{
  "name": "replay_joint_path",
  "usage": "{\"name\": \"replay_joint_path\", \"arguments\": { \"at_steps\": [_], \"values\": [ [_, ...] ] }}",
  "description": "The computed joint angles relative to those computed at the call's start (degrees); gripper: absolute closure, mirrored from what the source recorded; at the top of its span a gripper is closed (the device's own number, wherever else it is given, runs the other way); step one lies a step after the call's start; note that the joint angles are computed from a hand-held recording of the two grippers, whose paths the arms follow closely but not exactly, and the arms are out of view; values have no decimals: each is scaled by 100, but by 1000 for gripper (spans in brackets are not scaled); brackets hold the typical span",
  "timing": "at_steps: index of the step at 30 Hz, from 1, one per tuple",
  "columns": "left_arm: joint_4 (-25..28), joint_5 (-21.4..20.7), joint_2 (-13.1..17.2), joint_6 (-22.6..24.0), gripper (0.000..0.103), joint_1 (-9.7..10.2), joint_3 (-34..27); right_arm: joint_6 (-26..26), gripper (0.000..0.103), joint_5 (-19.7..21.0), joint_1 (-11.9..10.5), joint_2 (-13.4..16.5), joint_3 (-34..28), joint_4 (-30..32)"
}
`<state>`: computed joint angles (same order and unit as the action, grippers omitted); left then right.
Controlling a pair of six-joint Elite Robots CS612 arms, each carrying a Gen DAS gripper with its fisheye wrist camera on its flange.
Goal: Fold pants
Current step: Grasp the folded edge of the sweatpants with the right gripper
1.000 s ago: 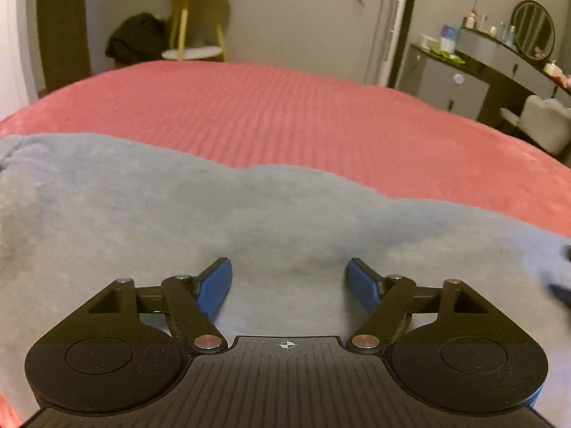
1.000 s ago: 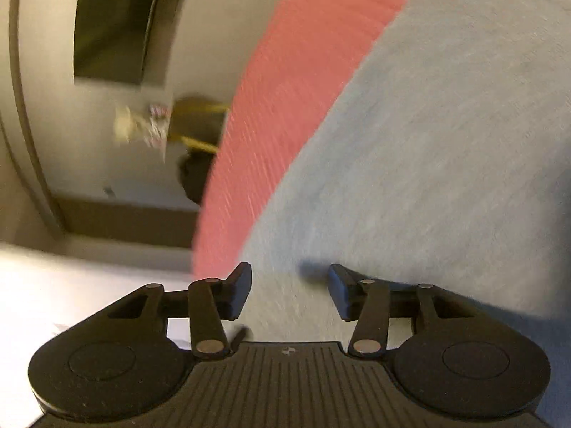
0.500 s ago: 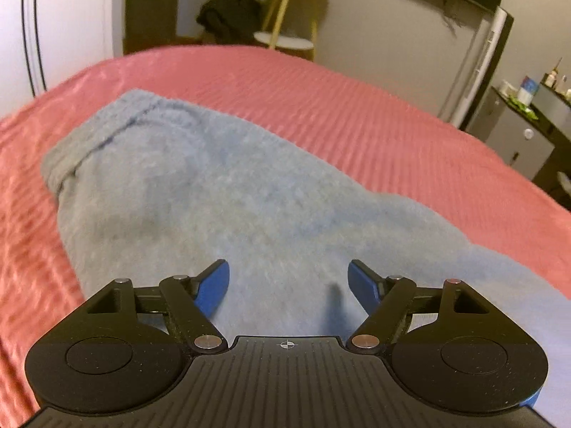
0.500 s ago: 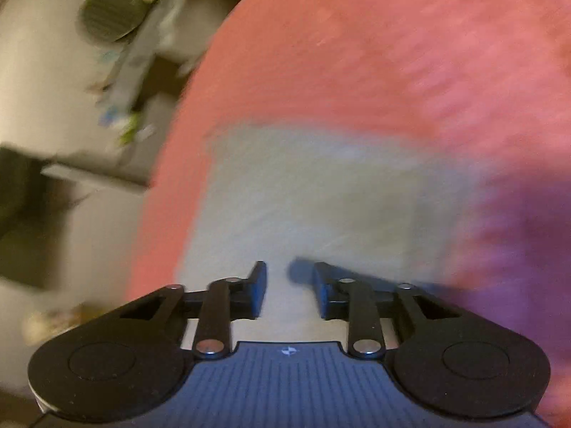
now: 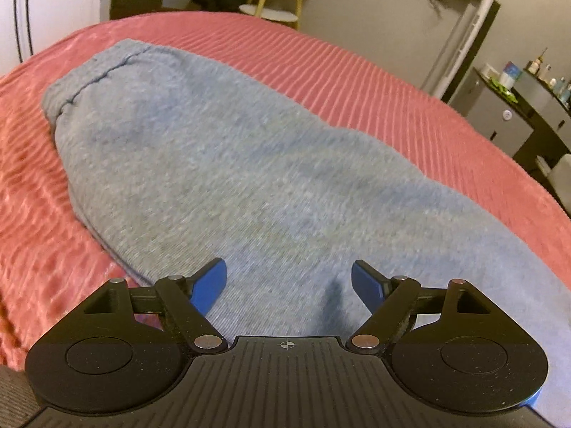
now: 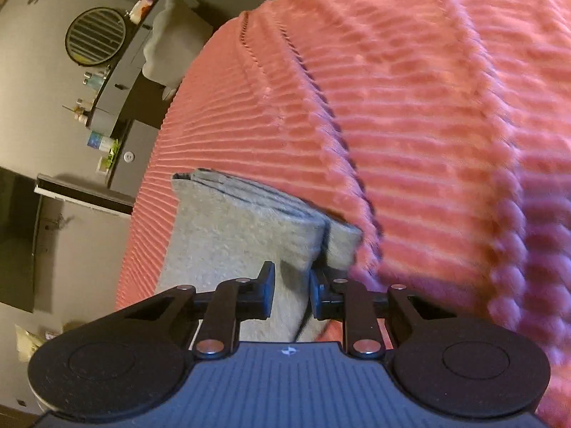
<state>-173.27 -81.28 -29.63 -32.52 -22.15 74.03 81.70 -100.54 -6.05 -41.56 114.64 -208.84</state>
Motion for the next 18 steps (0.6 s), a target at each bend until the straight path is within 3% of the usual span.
{"name": "replay_joint_path", "arguments": {
  "at_steps": [1, 3, 9, 14, 18],
  "values": [
    [4, 34, -9, 11, 19, -11, 12, -32, 83, 77, -26, 18, -26, -8],
    [-8, 115, -24, 71, 19, -37, 37, -240, 99, 52, -17, -26, -42, 103],
    [-111, 200, -53, 6, 19, -50, 105, -874, 99, -764, 243, -174, -14, 169],
    [-49, 179, -45, -5, 19, -41, 83, -651, 99, -712, 225, -95, -70, 796],
    [-110, 124, -54, 11, 19, -35, 109, -1074, 99, -1029, 321, -153, -146, 835]
  ]
}}
